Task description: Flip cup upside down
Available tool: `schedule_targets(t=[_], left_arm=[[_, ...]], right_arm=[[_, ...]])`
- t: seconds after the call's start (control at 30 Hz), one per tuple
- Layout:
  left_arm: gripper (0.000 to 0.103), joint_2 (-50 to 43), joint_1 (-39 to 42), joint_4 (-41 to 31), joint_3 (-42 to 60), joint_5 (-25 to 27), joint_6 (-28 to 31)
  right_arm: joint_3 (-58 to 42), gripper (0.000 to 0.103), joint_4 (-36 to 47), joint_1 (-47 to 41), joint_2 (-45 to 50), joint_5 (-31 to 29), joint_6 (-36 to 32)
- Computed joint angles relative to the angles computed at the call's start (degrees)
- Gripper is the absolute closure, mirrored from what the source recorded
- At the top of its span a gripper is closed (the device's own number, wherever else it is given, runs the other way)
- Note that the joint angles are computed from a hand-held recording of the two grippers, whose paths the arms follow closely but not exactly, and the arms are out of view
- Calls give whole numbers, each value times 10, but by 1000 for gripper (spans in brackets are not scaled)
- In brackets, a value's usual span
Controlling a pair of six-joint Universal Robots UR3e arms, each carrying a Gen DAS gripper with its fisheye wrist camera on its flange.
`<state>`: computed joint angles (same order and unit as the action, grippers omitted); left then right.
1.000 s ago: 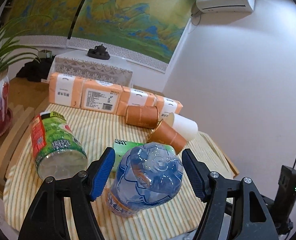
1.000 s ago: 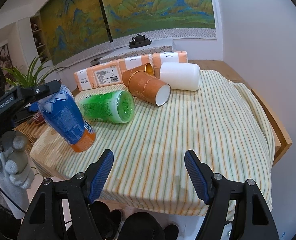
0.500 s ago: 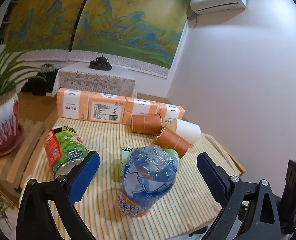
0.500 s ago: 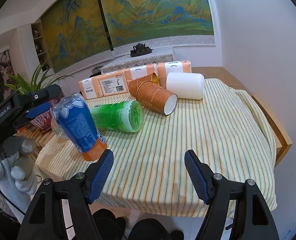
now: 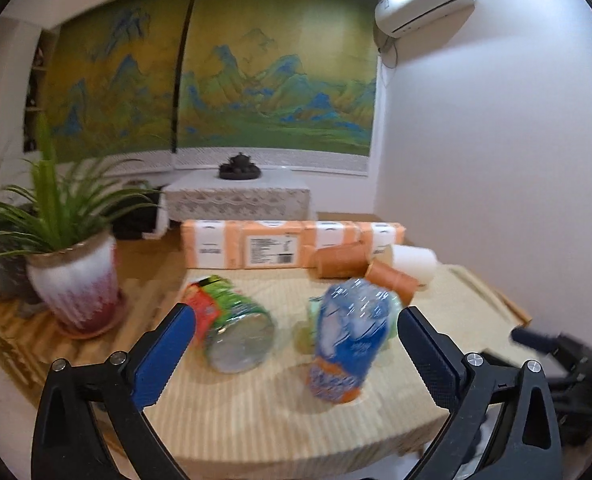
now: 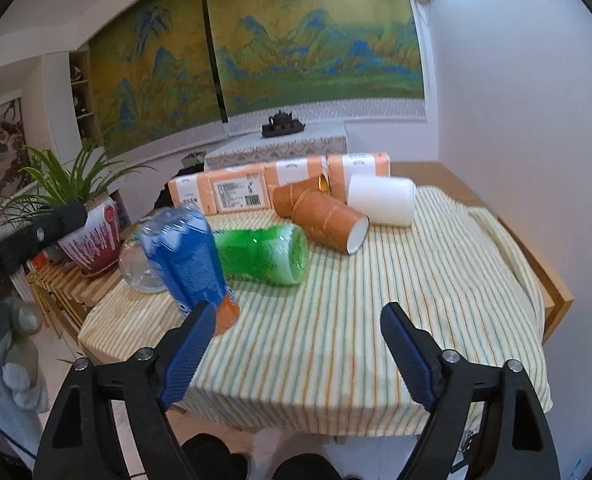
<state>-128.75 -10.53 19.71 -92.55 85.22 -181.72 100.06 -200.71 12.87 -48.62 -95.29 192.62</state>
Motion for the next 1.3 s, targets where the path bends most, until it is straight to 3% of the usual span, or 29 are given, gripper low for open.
schedule_targets(t=[0.37, 0.97, 1.3], left_arm=[[1, 47, 7, 101, -156, 49, -13], [1, 72, 15, 145, -217, 67, -20], [1, 68, 9, 138, -207, 73, -20]], right_arm=[[-13, 9, -67, 68, 17, -111, 10], [-41, 2, -88, 145, 31, -247, 7], [-54, 2, -84, 149, 36, -250, 1]])
